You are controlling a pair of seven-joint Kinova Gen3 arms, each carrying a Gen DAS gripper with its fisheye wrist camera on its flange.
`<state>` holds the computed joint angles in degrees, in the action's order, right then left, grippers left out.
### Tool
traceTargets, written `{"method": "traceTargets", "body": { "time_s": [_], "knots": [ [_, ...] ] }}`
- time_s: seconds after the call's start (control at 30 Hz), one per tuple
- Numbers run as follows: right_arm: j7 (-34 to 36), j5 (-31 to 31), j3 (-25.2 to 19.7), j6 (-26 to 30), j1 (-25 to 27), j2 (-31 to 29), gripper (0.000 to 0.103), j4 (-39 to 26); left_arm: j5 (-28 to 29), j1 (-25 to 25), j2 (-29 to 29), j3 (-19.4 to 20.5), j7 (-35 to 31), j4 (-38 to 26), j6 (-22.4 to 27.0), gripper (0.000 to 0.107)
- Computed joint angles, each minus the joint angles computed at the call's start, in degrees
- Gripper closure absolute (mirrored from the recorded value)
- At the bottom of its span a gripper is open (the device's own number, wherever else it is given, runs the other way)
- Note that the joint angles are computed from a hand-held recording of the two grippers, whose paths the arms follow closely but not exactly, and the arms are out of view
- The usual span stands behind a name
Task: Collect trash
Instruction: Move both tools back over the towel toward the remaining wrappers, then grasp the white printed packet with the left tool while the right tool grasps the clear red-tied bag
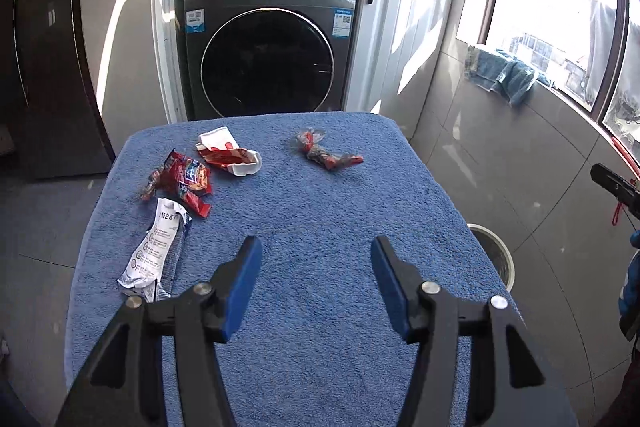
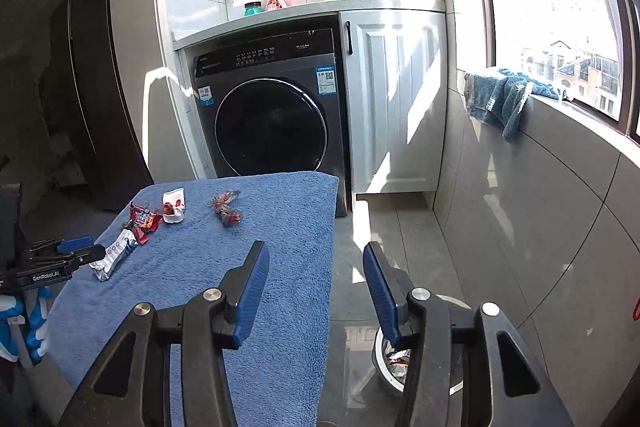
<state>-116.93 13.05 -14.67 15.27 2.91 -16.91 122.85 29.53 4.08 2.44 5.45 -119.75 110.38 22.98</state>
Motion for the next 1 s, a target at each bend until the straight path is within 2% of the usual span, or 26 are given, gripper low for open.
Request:
{"method": "traceTargets", "body": {
  "time_s": [0.1,0.2,0.3,0.43,0.6,0.8,1.0],
  "knots": [
    [-1.0,1.2,-3.1,0.5,0.5,0.9,0.055,-1.9,3.5,-3.0,-1.0,-2.2,-5.0,1.8,-0.7,0.044],
    [-2.4,3.3,-5.0,1.1,0.5,3.3,0.054,-4.2,6.7,-5.9,-0.6,-4.2,-9.4,2.5,-0.9,0.042],
    [-4.8,6.4,-5.9,1.9,-0.5,7.0,0.053,-6.9,6.7,-8.5,1.6,-5.0,-11.1,1.5,-0.7,0.04],
    [-7.2,10.8,-5.8,3.3,-3.1,13.8,0.053,-11.2,1.2,-10.7,7.3,-4.6,-8.4,-2.3,1.1,0.04],
    [-4.3,10.7,-3.4,5.8,-7.9,23.5,0.052,-18.6,-5.4,-11.9,14.8,-2.5,-5.0,-7.8,3.1,0.04],
    [5.3,3.8,-2.9,9.6,-9.3,36.2,0.052,-31.3,-10.7,-11.9,20.2,0.7,-3.6,-13.2,3.9,0.04],
    [9.9,-1.1,0.7,15.7,-12.8,47.8,0.051,-44.7,-14.4,-10.8,24.5,0.9,-0.6,-16.5,4.8,0.04]
  ]
}}
